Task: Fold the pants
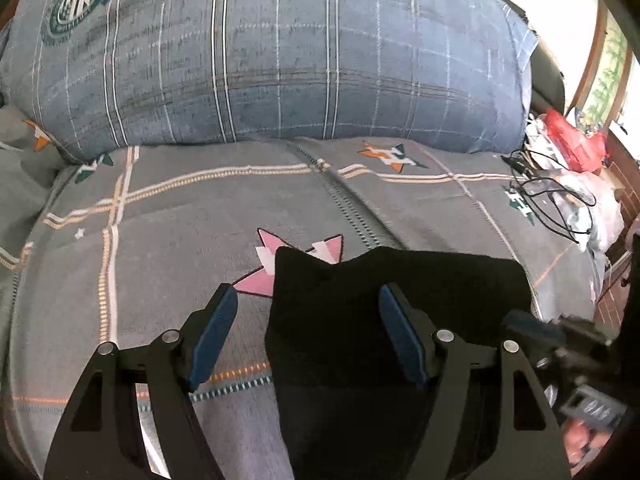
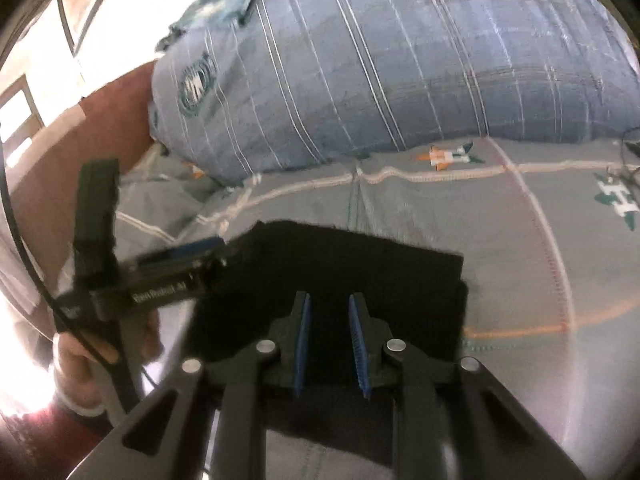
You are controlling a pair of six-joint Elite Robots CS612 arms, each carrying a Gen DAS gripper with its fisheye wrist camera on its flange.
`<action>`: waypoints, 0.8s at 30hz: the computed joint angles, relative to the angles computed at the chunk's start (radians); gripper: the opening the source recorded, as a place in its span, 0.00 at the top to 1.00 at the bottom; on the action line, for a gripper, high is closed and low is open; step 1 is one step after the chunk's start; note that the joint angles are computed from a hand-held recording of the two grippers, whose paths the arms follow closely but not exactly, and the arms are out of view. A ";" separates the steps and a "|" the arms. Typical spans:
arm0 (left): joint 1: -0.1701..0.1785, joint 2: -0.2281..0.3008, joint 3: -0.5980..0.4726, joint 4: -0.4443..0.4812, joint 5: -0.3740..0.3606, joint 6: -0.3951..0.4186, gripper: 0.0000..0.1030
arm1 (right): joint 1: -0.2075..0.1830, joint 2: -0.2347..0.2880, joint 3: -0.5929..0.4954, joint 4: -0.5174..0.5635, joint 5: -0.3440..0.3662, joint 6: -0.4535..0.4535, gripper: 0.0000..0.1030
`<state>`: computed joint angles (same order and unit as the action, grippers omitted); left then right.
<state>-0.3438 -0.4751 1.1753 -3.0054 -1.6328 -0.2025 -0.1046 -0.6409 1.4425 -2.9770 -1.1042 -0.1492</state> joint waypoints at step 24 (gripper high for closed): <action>-0.010 -0.042 0.077 -0.076 0.003 -0.026 0.19 | -0.019 -0.032 0.068 -0.087 0.042 0.057 0.61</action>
